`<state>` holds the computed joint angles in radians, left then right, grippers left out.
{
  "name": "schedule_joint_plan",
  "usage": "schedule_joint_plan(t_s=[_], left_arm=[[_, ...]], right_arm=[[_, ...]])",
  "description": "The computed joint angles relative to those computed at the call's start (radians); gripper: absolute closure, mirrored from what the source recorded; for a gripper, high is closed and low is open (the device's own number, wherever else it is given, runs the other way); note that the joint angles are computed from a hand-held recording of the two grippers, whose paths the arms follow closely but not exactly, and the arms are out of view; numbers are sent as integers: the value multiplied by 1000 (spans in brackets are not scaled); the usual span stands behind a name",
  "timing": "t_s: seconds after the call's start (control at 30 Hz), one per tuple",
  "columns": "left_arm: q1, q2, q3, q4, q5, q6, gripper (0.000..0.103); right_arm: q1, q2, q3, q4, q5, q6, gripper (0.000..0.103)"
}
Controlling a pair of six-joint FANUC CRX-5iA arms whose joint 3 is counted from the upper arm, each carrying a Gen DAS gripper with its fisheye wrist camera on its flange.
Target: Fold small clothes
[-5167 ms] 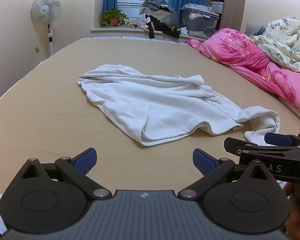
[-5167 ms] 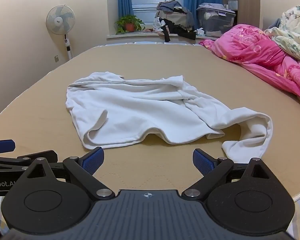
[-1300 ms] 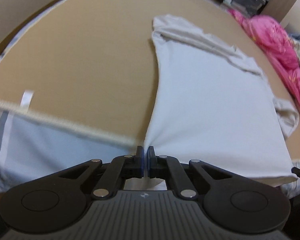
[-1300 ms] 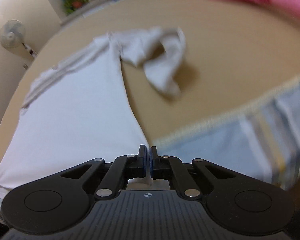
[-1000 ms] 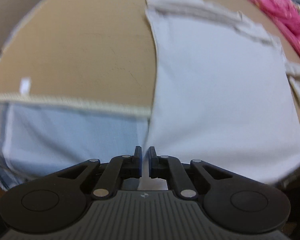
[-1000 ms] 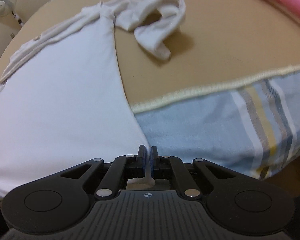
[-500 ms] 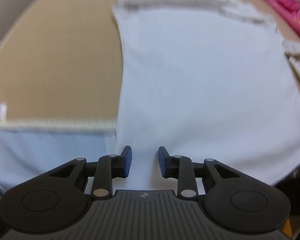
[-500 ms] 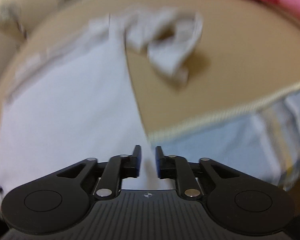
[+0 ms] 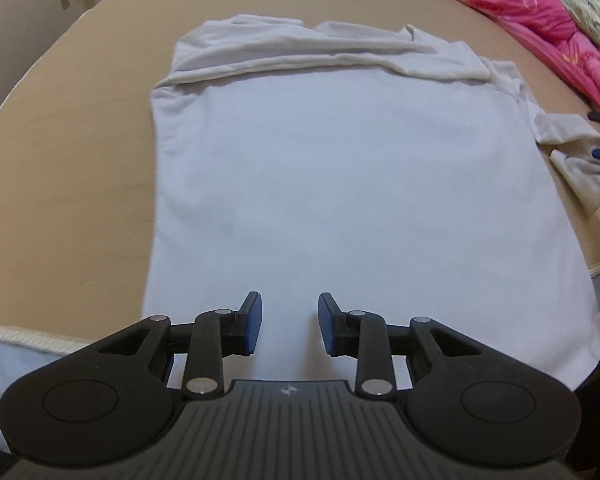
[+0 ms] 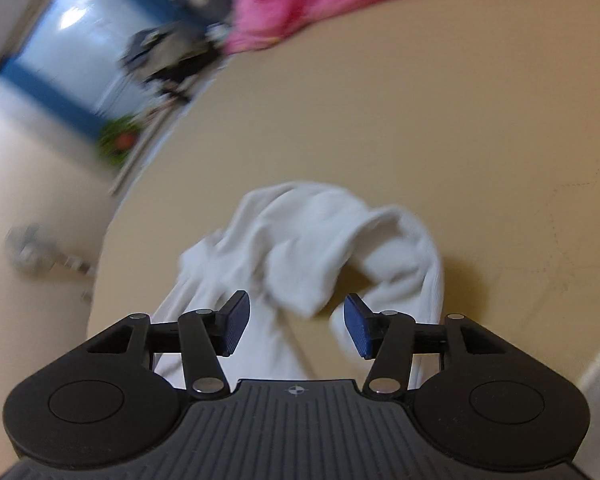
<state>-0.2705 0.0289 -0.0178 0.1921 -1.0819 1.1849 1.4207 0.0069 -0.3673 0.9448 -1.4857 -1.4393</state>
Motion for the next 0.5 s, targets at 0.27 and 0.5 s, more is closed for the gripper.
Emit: schedule_joint_plan(t_s=[0.27,0.5], left_arm=[[-87,62,44,-127,33,36,63],[-78,65,20,-102,70,5,63]], right_arm=[[-160,-63,-103,-68,80,-63,77],[-208,10,-90,245,-243,189,92]])
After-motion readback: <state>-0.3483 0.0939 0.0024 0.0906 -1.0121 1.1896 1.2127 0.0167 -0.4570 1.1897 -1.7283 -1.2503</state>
